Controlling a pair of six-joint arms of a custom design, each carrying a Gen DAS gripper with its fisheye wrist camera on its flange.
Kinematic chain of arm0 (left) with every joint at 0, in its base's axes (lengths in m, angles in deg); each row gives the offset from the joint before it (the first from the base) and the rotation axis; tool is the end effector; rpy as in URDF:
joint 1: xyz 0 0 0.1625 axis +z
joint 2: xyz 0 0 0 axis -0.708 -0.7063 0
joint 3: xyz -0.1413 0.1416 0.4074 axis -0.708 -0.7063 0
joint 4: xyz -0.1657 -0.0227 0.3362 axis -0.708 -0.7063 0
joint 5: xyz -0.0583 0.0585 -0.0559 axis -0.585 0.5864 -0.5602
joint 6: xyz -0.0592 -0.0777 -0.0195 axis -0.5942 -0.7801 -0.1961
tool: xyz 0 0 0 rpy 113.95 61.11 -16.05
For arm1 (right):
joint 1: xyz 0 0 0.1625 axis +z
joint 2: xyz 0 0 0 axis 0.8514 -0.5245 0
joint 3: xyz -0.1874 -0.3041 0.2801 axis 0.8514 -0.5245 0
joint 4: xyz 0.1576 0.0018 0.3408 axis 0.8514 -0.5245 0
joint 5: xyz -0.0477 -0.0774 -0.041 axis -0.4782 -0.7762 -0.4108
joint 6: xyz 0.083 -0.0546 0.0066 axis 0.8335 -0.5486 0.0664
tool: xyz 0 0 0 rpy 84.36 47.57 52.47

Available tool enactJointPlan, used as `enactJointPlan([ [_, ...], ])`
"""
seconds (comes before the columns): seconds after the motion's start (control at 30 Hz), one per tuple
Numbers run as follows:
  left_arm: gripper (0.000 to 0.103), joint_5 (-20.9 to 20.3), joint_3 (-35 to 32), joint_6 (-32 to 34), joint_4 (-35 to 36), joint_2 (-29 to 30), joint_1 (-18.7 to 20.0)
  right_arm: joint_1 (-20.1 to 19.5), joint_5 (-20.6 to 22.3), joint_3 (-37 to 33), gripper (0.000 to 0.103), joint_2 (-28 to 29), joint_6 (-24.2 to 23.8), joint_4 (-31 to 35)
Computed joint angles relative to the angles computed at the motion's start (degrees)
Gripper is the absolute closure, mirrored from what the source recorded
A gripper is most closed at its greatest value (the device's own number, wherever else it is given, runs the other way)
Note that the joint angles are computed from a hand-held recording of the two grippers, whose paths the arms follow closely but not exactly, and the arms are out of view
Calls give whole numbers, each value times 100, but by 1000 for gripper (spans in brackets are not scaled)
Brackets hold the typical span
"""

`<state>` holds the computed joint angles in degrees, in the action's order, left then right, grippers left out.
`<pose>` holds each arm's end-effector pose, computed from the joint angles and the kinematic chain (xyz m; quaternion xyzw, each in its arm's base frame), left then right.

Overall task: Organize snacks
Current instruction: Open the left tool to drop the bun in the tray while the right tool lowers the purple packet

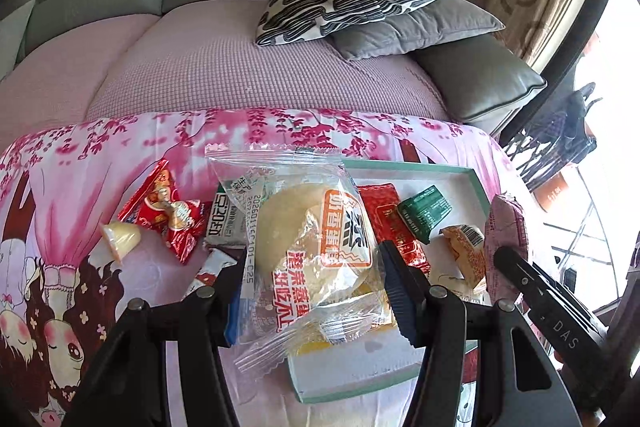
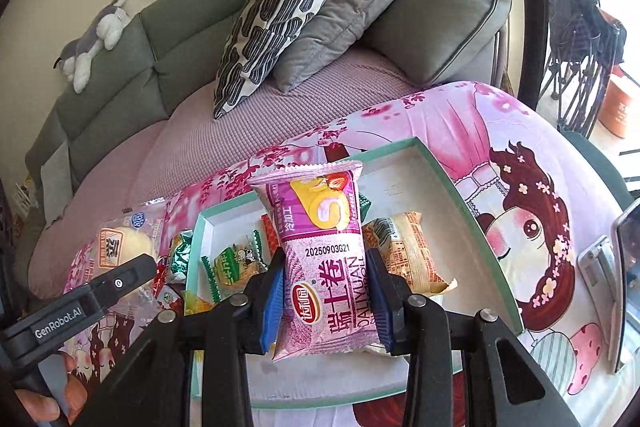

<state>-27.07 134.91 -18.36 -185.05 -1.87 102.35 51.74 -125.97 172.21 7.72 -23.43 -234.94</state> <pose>-0.0829 -0.5153 0.2418 -0.0157 0.9002 -0.3264 0.2879 0.2838 -0.5406 0.0296 0.1343 -0.9204 0.2867 0.2294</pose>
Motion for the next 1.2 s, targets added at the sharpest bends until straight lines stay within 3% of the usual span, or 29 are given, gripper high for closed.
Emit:
enactJointPlan([
  [0.4,43,-146,-748,130,552,638,389,-132,69,-218,63,239,-91,183],
  [0.73,43,-319,-948,345,443,905,521,-167,46,-345,63,353,-98,381],
  [1.2,39,-281,-842,144,624,750,443,-122,-58,-412,60,379,82,709],
])
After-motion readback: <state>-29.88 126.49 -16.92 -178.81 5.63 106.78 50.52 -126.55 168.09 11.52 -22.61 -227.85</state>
